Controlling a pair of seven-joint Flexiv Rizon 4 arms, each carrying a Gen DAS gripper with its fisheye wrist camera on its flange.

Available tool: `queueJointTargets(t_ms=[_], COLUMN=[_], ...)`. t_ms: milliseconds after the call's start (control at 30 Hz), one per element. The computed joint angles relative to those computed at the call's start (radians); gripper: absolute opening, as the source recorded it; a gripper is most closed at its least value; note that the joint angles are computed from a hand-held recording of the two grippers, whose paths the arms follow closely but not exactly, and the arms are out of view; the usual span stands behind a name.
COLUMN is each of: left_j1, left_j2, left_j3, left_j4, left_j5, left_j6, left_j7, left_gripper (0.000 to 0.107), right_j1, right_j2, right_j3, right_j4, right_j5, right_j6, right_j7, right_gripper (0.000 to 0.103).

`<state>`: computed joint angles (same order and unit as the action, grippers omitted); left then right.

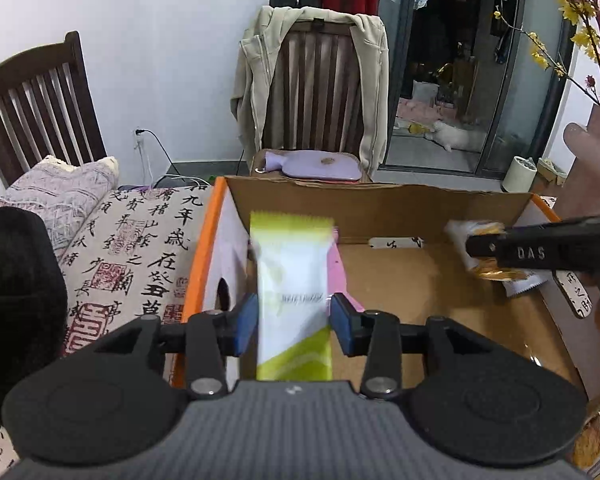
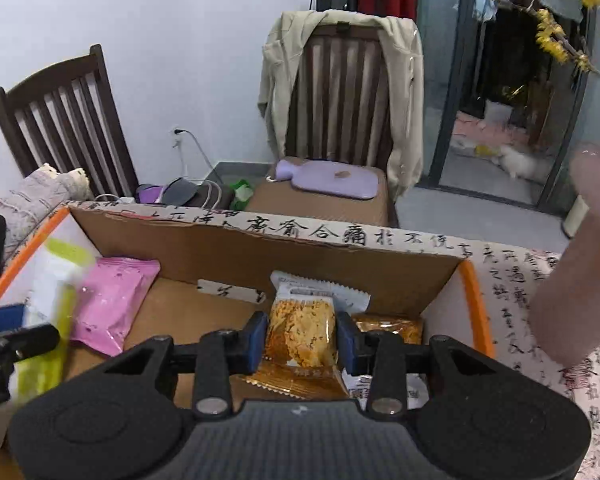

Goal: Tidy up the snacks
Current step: 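Lower both packets into the orange box and open both tools, then withdraw both tools from the box back toward the snack pile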

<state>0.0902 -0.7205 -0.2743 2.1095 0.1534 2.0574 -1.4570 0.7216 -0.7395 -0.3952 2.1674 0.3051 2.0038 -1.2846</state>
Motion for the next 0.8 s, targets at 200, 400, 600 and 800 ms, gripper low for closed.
queueJointTargets(t_ms=[200,400,600,800], left_j1=[0.019,0.078,0.132,0.256], left_j2=[0.021,0.095,0.202,0.34], left_j3=[-0.015,-0.046,-0.072,-0.125], left_j4=[0.012,0.064,0.147,0.275], left_j5=[0.012,0.058,0.119,0.27], left_j6=[0.005,0.017,0.028,0.077], left_j7=[-0.015,-0.048,-0.097,-0.193], left_gripper=[0.05,0.061,0.066,0.076], right_j1=[0.043,0.109,0.241,0.435], right_j2=[0.001,0.08,0.179,0.316], right_j3=[-0.031,-0.069,-0.152,-0.219], right_j4=[0.016,0.086,0.187,0.34], right_j5=[0.039,0.089,0.16,0.297], right_j6=[0.038,0.045,0.055,0.123], right_j7=[-0.009,-0.07,-0.124,-0.209], right_gripper=[0.07,0.07,0.07,0.071])
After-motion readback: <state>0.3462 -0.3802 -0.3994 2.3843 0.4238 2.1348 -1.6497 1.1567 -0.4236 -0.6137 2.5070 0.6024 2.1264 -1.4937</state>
